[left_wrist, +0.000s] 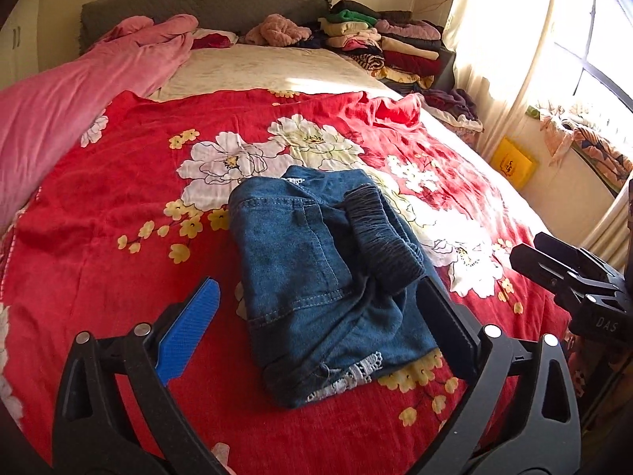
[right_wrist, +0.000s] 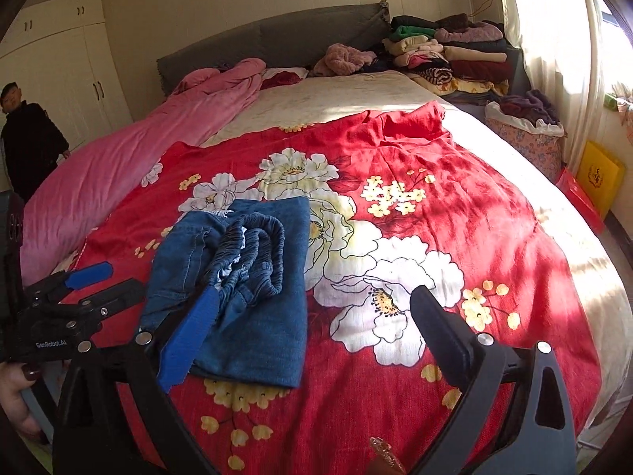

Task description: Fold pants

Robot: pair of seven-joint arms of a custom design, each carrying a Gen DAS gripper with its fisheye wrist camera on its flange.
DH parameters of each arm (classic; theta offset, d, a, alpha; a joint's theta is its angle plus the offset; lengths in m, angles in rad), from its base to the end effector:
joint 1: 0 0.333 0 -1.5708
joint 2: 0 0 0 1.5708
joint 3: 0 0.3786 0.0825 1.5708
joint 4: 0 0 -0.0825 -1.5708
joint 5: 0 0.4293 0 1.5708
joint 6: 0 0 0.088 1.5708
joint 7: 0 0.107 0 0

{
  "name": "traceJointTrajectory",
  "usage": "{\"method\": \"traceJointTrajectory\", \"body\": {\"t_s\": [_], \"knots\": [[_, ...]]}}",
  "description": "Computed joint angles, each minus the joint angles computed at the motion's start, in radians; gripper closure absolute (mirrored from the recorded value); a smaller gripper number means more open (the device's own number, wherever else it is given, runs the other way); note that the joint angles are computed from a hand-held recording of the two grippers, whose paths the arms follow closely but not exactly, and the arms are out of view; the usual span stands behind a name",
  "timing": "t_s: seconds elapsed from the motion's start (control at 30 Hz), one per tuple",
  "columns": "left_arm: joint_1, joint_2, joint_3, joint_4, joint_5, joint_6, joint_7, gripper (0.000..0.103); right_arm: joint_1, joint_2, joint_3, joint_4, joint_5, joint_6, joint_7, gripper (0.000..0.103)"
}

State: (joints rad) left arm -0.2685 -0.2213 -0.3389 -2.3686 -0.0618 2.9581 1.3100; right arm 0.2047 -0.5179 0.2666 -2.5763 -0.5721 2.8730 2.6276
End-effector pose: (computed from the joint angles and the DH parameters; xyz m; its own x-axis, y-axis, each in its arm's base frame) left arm 0.4420 -0.3154 0.5387 -0.3680 -0.9152 0.1641 -0.6983 0.1556 -0.6987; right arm 0.3733 0.2394 0.5446 0.0045 -0.9874 -0.1583 -0.6445 0.1182 -0.7554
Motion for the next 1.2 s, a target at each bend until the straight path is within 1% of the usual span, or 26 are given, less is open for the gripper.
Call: {"method": "traceJointTrajectory", "body": {"t_s": [0.23, 0.43, 0.67, 0.8, 1.2], "knots": [[-0.012, -0.049, 0.001, -0.052, -0.022, -0.009, 0.005, 0.01, 0.023, -0.052, 0.005, -0.035, 0.018, -0.012, -0.004, 0.004], [-0.043, -0.09, 0.02, -0.097, -0.073, -0.008, 0.044, 0.01, 0.037, -0.094, 0.012, -0.063, 0.037, -0.029, 0.005, 0.004], [-0.064, -0.128, 0.02, -0.145, -0.109, -0.022, 0.079, 0.01, 0.089, -0.108, 0.005, -0.094, 0.08, -0.062, -0.005, 0.004], [-0.08, -0.125, 0.027, -0.156, -0.136, -0.032, 0.092, 0.01, 0.092, -0.105, 0.009, -0.094, 0.085, -0.068, -0.003, 0.004], [-0.052, -0.116, 0.002, -0.149, -0.119, -0.045, 0.055, 0.01, 0.097, -0.093, 0.005, -0.092, 0.088, -0.074, 0.0, 0.004]]}}
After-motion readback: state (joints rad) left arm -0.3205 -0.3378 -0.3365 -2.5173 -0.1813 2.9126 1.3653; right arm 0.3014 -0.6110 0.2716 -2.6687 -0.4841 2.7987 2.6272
